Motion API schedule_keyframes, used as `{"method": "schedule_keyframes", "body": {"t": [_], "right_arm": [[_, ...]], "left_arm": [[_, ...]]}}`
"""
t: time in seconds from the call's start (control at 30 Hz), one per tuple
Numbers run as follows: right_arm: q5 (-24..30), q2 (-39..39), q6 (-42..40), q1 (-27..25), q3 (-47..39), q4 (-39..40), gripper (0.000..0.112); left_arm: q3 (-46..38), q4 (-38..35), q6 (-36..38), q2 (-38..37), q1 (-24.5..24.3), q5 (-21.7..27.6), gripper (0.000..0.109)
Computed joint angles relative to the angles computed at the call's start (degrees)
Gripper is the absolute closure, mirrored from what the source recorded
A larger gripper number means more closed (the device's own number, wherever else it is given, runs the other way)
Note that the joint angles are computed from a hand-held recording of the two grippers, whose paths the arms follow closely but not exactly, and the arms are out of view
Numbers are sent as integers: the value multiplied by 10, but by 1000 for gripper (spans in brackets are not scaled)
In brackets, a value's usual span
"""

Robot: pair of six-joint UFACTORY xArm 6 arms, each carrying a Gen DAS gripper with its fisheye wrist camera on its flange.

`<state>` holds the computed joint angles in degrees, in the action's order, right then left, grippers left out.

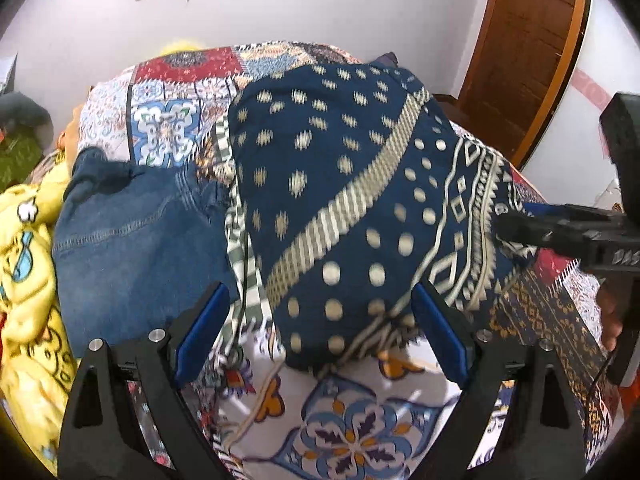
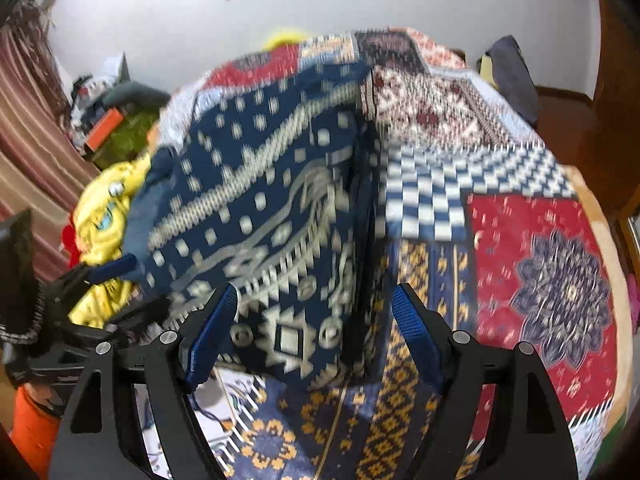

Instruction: Fold large clothes

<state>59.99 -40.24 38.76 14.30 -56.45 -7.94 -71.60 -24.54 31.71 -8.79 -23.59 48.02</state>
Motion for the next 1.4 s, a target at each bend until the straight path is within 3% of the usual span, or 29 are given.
{"method": "schedule_keyframes", "body": {"t": [0.17,0.43,0.7,0.9,1.0,1.13,1.27,1.4], "right_arm": [[36,-27,4,-6,34,33,36],[117,-65,-28,-13,1,10,35],[38,-27,-57,-29,-53,-5,35],[-38,30,-103,-73,-46,75,34],[-55,63,-139,-109,-38,153,34],[-66,97,-191,-150,-23,252,34],[-79,120,-260,-178,-14,351,31],[-91,135,-303,-184,-22,395,31]], "left_arm": [[67,115,-29,-41,-3,-25,14],[87,119,-5,-82,34,-32,14],[-37,35,7,-16,40,-41,14],[-183,-14,-25,113,34,38,13],[-267,-38,-52,194,39,111,13],[-371,-126,-84,289,61,221,10],[-430,-134,-97,341,55,244,6],[-532,-164,-125,419,57,308,6]]}}
